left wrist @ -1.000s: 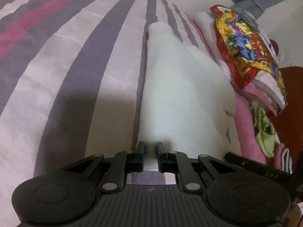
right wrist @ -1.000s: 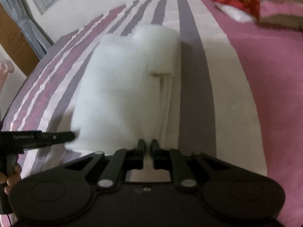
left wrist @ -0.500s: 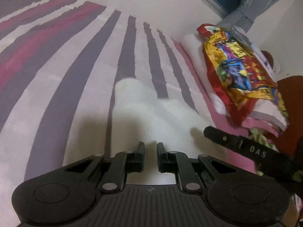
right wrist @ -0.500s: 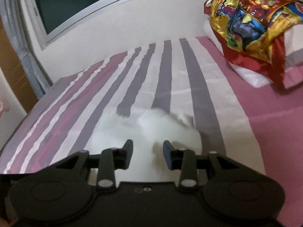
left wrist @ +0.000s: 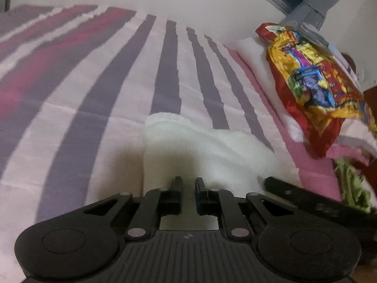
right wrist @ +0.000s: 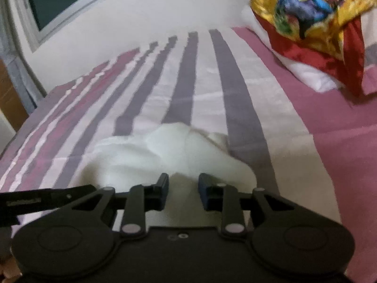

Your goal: Fold small clothes

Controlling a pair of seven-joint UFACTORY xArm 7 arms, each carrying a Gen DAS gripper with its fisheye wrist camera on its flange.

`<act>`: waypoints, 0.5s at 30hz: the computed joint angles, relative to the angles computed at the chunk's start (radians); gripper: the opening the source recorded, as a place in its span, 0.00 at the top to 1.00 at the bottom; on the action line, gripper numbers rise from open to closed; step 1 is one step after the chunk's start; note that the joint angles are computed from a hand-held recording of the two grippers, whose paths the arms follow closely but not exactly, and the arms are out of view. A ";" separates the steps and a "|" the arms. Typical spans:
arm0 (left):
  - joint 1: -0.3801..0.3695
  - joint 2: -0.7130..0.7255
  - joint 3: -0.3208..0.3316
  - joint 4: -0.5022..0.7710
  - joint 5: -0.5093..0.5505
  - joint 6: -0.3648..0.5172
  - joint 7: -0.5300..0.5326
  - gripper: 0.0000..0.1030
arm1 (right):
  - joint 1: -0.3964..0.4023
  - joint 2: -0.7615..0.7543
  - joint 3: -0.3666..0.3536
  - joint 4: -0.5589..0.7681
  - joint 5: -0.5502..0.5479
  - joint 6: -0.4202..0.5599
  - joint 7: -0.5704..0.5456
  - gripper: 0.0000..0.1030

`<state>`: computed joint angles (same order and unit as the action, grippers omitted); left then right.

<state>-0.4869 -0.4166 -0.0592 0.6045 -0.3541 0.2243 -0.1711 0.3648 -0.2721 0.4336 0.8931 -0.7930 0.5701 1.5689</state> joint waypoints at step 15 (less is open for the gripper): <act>0.091 -0.244 -0.120 -0.101 0.238 0.213 -0.133 0.89 | 0.087 -0.199 0.116 -0.105 0.241 0.175 -0.128 0.56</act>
<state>-0.3959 -0.6607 -0.1796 0.5032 -0.1157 0.4378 -0.3038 0.4515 -0.4711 0.5499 0.7877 -0.5524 0.7452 1.4413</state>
